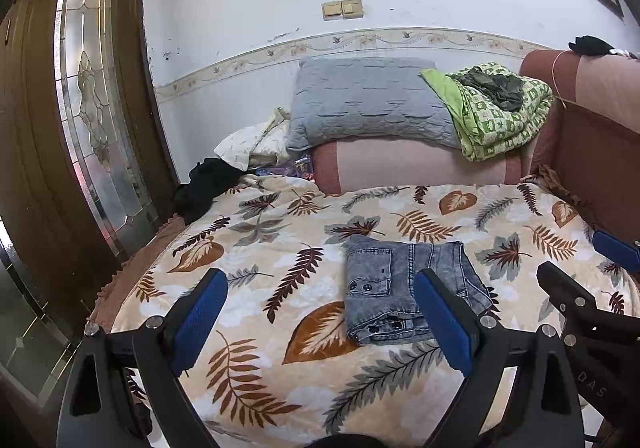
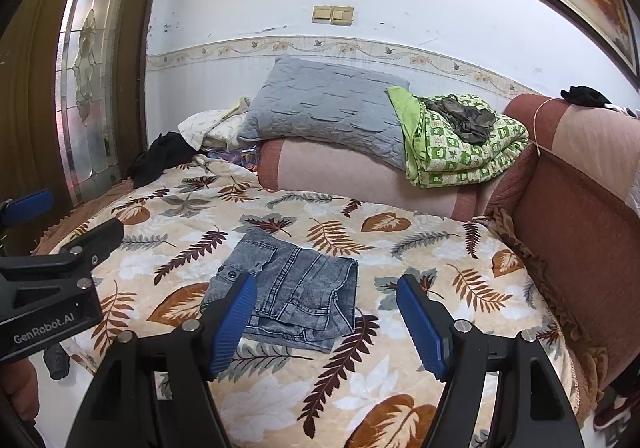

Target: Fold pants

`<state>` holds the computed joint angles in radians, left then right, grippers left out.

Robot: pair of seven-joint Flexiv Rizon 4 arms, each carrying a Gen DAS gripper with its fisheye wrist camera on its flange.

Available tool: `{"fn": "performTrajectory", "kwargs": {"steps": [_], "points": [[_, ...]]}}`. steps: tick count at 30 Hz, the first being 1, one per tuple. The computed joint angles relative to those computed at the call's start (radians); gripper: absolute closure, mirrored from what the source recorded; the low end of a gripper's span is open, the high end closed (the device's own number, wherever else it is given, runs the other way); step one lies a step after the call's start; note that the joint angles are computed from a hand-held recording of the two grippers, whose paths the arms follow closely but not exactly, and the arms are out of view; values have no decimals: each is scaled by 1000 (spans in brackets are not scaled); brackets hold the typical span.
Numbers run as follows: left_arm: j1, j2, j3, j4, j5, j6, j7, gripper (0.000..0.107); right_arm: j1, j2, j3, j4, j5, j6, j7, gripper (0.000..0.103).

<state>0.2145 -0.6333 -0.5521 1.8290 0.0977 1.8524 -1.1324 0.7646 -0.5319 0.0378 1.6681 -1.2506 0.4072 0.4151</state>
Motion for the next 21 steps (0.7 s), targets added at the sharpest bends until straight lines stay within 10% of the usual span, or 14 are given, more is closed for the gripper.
{"fn": "performTrajectory", "kwargs": {"steps": [21], "points": [[68,3,-100,31,2,-40,35,12,10,9,7,13,-27,-47,45,27]]}}
